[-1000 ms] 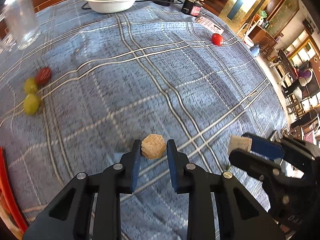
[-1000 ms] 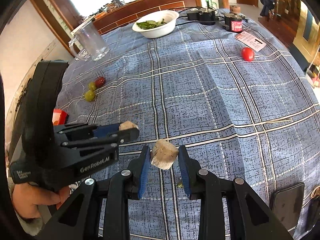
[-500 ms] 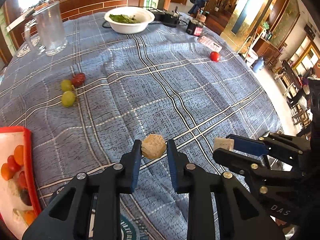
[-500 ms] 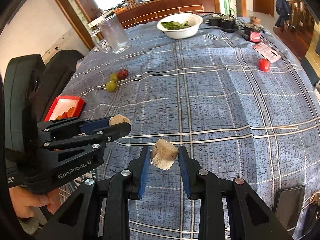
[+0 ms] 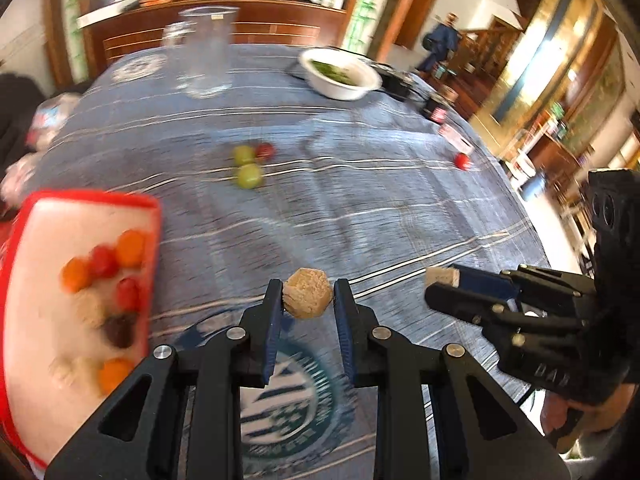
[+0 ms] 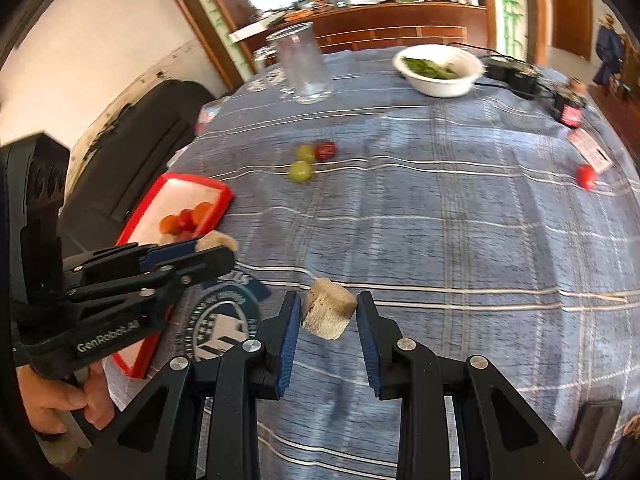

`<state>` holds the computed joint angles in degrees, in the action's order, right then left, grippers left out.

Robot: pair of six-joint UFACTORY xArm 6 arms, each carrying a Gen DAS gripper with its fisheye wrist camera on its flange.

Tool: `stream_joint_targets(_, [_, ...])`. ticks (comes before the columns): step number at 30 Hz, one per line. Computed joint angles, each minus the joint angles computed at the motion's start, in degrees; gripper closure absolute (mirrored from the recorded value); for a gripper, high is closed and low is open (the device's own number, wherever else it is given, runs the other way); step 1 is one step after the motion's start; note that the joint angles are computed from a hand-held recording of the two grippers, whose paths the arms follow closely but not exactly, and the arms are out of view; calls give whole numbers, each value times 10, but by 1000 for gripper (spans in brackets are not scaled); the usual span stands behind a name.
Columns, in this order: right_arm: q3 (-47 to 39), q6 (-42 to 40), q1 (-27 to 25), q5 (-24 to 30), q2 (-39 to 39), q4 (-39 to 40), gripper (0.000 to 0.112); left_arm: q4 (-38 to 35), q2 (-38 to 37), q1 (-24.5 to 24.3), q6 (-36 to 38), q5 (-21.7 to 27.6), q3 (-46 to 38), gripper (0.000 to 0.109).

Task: Organize fruits
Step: 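Carry both bread cubes over the tray with both grippers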

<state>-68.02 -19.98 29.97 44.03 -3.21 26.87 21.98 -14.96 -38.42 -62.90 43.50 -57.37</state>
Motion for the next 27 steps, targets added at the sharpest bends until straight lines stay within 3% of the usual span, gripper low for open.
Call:
stream_joint_targets(11, [-72,-32,94,24,66,26,83,50,-217,5,-126,114,154,86])
stream_joint_targets(18, [-137,-42,142,54,120,37,83,38,-335,14,-165,179,234,86])
stream_joint_targets(27, [-249,-23,186,105,217,38,83,-7,-392,37,-149,163,302,86])
